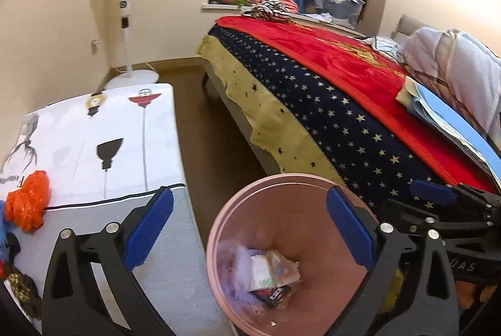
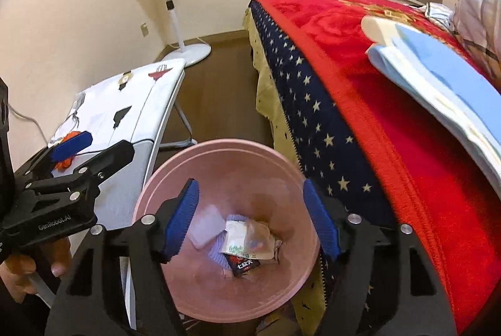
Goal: Collect trash
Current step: 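Open the right tool over the wastebasket while left tool drops the mesh sleeve in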
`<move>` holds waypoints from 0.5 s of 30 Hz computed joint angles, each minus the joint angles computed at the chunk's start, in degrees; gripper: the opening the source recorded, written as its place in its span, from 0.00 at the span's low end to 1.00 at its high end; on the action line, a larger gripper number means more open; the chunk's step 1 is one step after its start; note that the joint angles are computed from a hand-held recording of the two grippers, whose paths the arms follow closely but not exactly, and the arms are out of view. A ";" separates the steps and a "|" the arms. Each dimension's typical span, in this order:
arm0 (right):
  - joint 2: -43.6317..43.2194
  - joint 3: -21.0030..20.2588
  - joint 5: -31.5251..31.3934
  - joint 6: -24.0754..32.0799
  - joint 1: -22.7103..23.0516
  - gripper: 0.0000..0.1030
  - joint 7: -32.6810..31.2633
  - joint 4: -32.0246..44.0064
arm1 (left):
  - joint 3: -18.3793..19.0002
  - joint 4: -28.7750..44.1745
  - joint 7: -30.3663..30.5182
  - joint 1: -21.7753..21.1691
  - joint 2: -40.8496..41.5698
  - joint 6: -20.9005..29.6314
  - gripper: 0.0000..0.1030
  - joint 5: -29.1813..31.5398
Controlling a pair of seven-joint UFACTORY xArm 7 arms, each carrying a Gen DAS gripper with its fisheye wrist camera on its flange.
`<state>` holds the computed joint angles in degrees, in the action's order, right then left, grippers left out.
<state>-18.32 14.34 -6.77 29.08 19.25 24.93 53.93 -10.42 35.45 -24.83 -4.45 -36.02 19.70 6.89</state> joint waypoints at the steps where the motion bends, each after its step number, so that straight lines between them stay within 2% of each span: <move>1: -0.20 0.39 -0.73 0.12 -0.30 0.73 0.47 0.11 | -0.11 0.10 0.02 0.20 -0.53 0.86 0.92 0.24; 5: -1.93 2.79 -4.82 -0.26 -1.50 0.85 3.60 0.69 | -1.22 0.95 0.18 1.35 -3.77 5.84 0.93 2.20; 9: -4.84 6.12 -9.07 -2.48 -2.48 0.88 7.91 1.52 | -2.97 1.53 -1.00 3.58 -10.72 13.85 0.93 4.75; 11: -5.94 8.48 -11.05 -3.19 -3.33 0.90 10.91 2.67 | -2.41 1.63 -0.97 3.88 -15.69 19.47 0.93 5.23; 15: -7.99 12.82 -13.57 -4.42 -4.65 0.93 16.93 5.10 | -0.46 1.42 -0.01 4.81 -24.57 27.06 0.93 5.49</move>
